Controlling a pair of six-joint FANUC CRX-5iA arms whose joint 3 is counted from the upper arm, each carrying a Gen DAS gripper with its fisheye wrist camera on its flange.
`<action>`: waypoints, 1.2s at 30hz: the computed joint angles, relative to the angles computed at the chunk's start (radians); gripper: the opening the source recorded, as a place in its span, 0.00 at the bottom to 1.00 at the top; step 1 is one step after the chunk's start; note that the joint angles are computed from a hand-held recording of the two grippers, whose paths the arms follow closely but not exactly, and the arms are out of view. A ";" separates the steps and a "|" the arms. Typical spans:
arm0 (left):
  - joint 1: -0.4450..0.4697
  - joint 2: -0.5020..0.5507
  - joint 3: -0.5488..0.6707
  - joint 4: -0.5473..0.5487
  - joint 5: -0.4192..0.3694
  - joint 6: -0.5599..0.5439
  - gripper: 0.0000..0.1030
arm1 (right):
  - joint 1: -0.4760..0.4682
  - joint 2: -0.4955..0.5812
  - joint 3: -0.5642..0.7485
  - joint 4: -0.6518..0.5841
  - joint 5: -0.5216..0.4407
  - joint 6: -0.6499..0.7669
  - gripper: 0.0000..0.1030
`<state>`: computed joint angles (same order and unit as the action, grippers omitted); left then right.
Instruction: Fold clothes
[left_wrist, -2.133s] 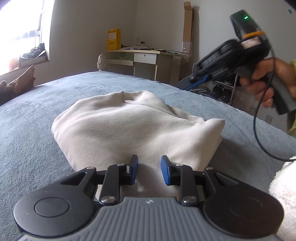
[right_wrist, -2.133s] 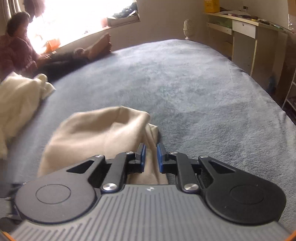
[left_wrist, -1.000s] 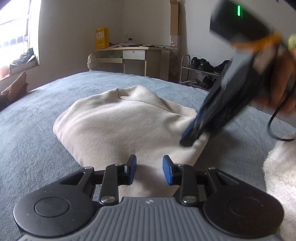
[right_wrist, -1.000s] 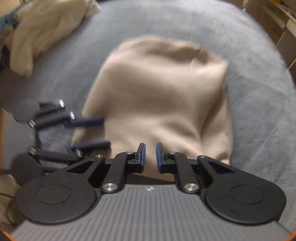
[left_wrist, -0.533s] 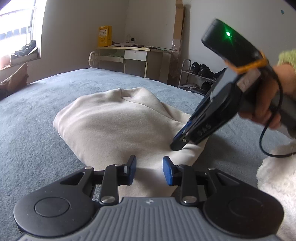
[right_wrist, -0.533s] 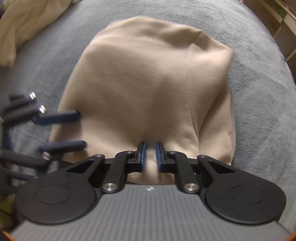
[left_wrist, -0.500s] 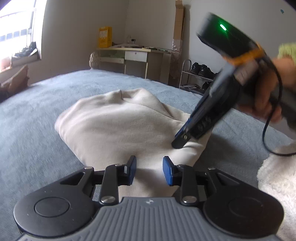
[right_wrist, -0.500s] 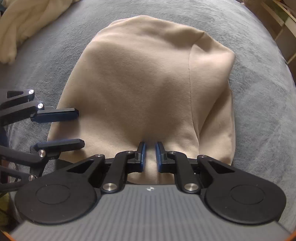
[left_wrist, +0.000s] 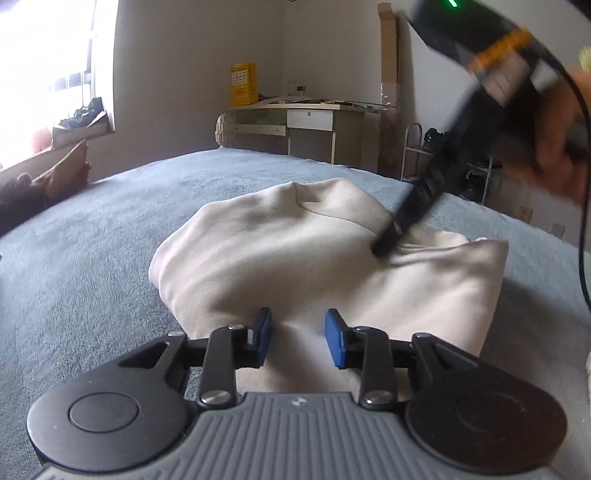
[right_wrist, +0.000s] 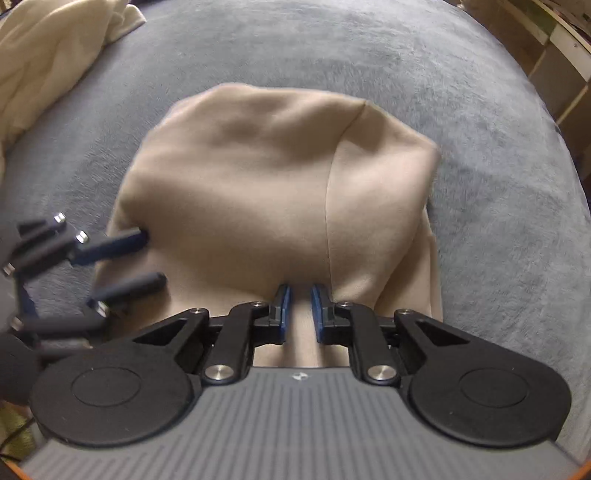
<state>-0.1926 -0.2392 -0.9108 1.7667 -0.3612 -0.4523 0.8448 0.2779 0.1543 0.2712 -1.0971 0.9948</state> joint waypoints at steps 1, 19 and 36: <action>-0.001 0.000 0.002 -0.008 0.003 0.015 0.33 | 0.007 0.000 -0.002 0.044 0.010 -0.016 0.10; 0.116 0.018 0.017 -0.161 -0.148 0.245 0.39 | -0.031 0.089 0.078 -0.061 0.158 -0.002 0.10; 0.080 0.003 -0.021 -0.022 -0.147 0.142 0.40 | -0.048 0.237 0.246 -0.033 0.107 -0.045 0.09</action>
<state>-0.1125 -0.2362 -0.9315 1.7452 -0.5078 -0.3100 0.7967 0.5145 0.4007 0.2380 -0.9899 0.9498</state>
